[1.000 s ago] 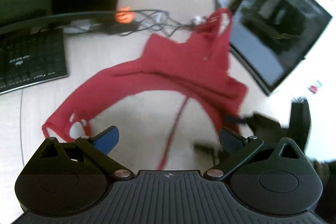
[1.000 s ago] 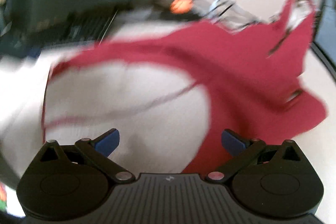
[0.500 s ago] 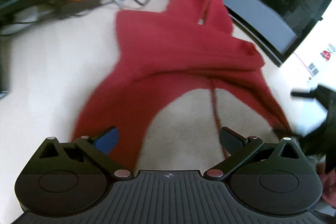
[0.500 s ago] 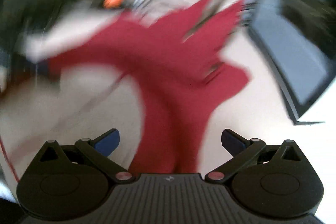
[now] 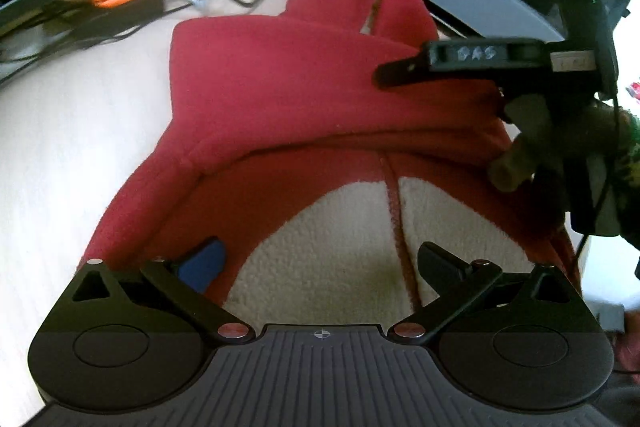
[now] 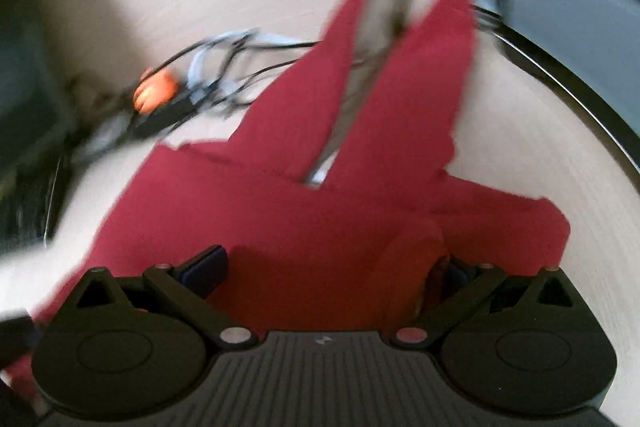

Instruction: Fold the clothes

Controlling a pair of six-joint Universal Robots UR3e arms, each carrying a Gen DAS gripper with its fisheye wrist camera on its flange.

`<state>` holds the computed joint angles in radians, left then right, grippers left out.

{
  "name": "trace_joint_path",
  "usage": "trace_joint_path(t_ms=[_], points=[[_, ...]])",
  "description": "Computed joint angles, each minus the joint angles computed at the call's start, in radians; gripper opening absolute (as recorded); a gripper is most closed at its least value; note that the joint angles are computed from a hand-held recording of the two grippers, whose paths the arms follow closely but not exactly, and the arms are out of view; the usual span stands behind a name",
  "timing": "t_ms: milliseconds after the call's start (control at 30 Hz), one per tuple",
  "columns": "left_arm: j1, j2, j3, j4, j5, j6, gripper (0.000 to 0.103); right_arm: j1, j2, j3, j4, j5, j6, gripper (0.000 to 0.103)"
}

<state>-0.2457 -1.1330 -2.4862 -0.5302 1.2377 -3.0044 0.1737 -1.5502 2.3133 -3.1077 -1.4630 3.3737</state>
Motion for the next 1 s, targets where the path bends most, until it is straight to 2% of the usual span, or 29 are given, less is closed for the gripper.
trace_joint_path(t_ms=[33,100,200,267,333,400,433,567,633,700,800,933,1000], points=[[-0.017,0.033,-0.014,-0.010,0.030,-0.034,0.103,0.007,0.019,-0.013,-0.005,0.027,-0.056,0.103],[-0.053,0.106,-0.037,-0.048,0.090,-0.097,0.103,-0.005,0.014,-0.063,0.091,0.104,-0.176,0.103],[-0.050,0.278,-0.058,-0.215,0.108,-0.118,0.103,-0.023,-0.032,-0.167,0.287,0.181,-0.348,0.103],[-0.006,0.398,-0.074,-0.319,0.073,-0.125,0.103,0.004,-0.051,-0.225,0.243,0.081,-0.341,0.103],[0.055,0.481,-0.086,-0.386,0.028,-0.137,0.103,0.033,-0.012,-0.304,0.153,-0.101,-0.296,0.103],[0.075,0.469,-0.077,-0.387,0.016,-0.171,0.103,0.060,0.110,-0.441,0.095,-0.326,-0.275,0.103],[0.073,0.454,-0.068,-0.382,0.018,-0.185,0.103,0.054,0.169,-0.507,0.092,-0.390,-0.281,0.103],[0.059,0.458,-0.063,-0.387,0.032,-0.187,0.103,0.030,0.464,-0.875,0.293,-0.531,-0.349,0.103],[0.037,0.454,-0.062,-0.379,0.051,-0.188,0.103,0.029,0.577,-1.004,0.359,-0.575,-0.381,0.103],[0.010,0.426,-0.049,-0.369,0.075,-0.192,0.103,0.025,0.623,-1.057,0.357,-0.580,-0.387,0.103],[0.004,0.423,-0.045,-0.369,0.083,-0.200,0.103,0.048,0.581,-1.014,0.130,-0.556,-0.412,0.103],[-0.005,0.399,-0.051,-0.328,0.094,-0.243,0.103,0.110,0.472,-1.000,-0.077,-0.411,-0.528,0.103],[-0.028,0.329,-0.029,-0.283,0.114,-0.268,0.103,0.163,0.472,-1.075,-0.099,-0.367,-0.588,0.103]])
